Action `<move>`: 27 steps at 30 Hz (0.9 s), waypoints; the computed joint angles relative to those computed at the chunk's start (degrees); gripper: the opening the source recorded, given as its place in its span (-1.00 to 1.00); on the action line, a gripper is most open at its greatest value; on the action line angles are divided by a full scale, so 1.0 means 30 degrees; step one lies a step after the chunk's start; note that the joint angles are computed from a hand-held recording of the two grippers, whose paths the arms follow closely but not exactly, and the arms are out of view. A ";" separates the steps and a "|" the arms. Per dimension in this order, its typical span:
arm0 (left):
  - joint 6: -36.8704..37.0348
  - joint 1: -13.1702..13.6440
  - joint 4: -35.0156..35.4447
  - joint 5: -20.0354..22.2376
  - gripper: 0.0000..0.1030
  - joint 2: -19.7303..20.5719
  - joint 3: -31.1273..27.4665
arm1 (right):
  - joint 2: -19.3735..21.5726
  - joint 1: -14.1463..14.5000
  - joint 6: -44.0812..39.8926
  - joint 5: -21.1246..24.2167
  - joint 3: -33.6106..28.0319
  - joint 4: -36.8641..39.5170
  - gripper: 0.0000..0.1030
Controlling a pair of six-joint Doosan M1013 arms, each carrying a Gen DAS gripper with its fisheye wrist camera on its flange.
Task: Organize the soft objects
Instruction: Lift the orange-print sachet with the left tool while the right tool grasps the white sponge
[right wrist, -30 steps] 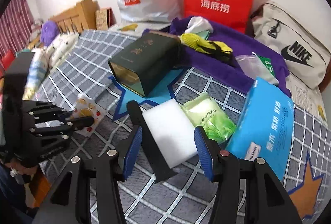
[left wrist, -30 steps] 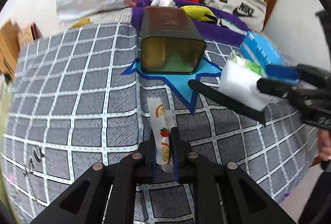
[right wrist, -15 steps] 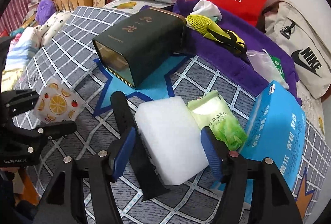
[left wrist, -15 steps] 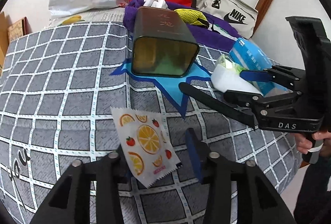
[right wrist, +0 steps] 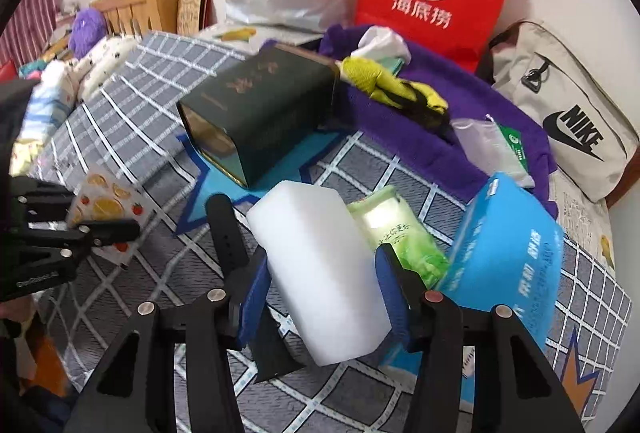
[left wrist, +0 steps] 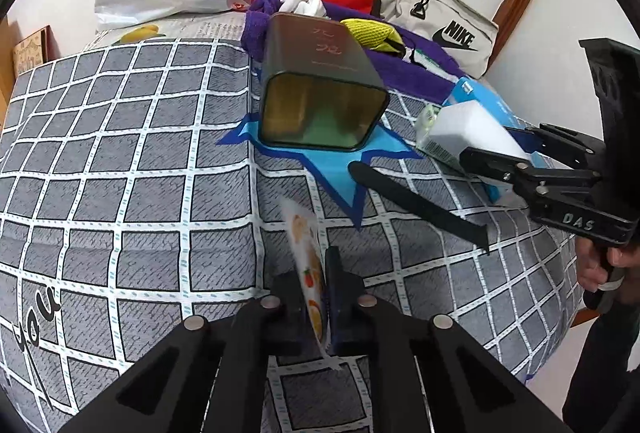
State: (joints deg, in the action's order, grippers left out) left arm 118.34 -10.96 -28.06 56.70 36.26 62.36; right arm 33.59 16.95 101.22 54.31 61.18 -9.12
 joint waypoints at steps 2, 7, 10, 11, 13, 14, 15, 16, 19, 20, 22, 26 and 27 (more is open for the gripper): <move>0.0044 -0.0044 0.0075 -0.0116 -0.86 -0.0089 -0.0001 | -0.0199 -0.0072 0.0179 -0.0252 0.0119 0.0300 0.00; 0.0346 -0.0150 -0.0115 -0.0281 -0.86 -0.0324 -0.0250 | -0.0623 -0.0113 0.0787 -0.0634 0.0363 0.0081 0.00; 0.0458 -0.0226 -0.0344 -0.0103 -0.86 -0.0299 -0.0656 | -0.0838 -0.0217 0.1054 -0.0916 0.0424 0.0318 -0.01; 0.0455 -0.0272 -0.0387 -0.0001 -0.86 -0.0256 -0.0861 | -0.0915 -0.0268 0.1089 -0.1035 0.0435 0.0446 -0.01; 0.0493 -0.0383 -0.0532 0.0200 -0.86 -0.0128 -0.1291 | -0.1020 -0.0339 0.1414 -0.1156 0.0340 0.0253 -0.03; 0.0483 -0.0438 -0.0608 0.0344 -0.86 -0.0020 -0.1560 | -0.1079 -0.0398 0.1640 -0.1292 0.0293 0.0180 -0.04; 0.0463 -0.0511 -0.0688 0.0493 -0.86 0.0123 -0.1907 | -0.1115 -0.0486 0.1695 -0.1402 0.0229 0.0318 -0.04; 0.0513 -0.0569 -0.0757 0.0604 -0.86 0.0243 -0.2192 | -0.1139 -0.0564 0.1705 -0.1460 0.0185 0.0428 -0.05; 0.0373 -0.0825 -0.0781 0.1095 -0.86 0.0781 -0.3415 | -0.1133 -0.0757 0.2062 -0.1509 -0.0105 0.0204 -0.06; 0.0327 -0.0893 -0.0757 0.1189 -0.86 0.0917 -0.3718 | -0.1123 -0.0818 0.2164 -0.1518 -0.0189 0.0174 -0.07; 0.0072 -0.1089 -0.0433 0.1488 -0.86 0.1386 -0.4701 | -0.1067 -0.1006 0.2316 -0.1525 -0.0407 0.0197 -0.08; -0.0486 -0.1439 0.0121 0.2303 -0.86 0.2447 -0.6768 | -0.0912 -0.1351 0.2847 -0.1635 -0.0725 -0.0274 -0.09; -0.0530 -0.1509 0.0193 0.2485 -0.86 0.2675 -0.7220 | -0.0849 -0.1496 0.2854 -0.1613 -0.0817 -0.0102 -0.09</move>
State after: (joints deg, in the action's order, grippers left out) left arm 116.75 -15.49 -27.48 64.16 44.28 40.70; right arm 31.04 12.46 109.78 49.47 58.73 -9.43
